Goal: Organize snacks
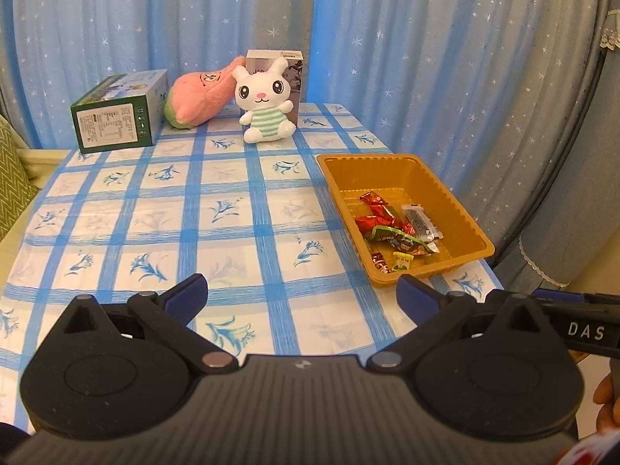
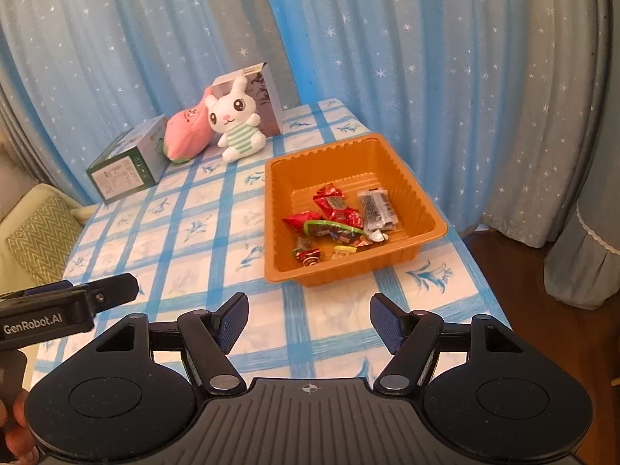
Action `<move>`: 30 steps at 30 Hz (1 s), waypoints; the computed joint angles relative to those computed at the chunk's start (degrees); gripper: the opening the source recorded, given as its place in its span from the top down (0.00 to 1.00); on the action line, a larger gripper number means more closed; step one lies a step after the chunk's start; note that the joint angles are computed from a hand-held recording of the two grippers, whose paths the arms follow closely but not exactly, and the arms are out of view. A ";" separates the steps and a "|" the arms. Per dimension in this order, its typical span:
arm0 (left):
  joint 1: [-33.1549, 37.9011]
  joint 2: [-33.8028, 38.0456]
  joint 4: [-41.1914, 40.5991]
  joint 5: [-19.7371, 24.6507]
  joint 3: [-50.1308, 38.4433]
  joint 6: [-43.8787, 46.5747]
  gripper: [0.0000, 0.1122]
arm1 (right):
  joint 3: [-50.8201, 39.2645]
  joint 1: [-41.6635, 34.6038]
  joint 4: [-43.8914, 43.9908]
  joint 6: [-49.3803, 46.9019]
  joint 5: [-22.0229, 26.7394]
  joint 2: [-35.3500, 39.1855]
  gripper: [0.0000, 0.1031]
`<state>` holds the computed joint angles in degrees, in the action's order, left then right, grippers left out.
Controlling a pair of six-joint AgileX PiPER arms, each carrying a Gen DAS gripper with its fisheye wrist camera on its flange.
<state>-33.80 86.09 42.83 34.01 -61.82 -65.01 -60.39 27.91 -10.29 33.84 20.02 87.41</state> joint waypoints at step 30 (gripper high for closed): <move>-4.29 -7.72 1.30 4.50 6.07 -2.62 0.08 | 2.50 8.88 -12.83 13.60 3.01 -5.01 0.33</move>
<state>-38.09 78.37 44.13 38.51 -55.75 -67.63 -57.88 36.80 -23.12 47.44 23.04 82.40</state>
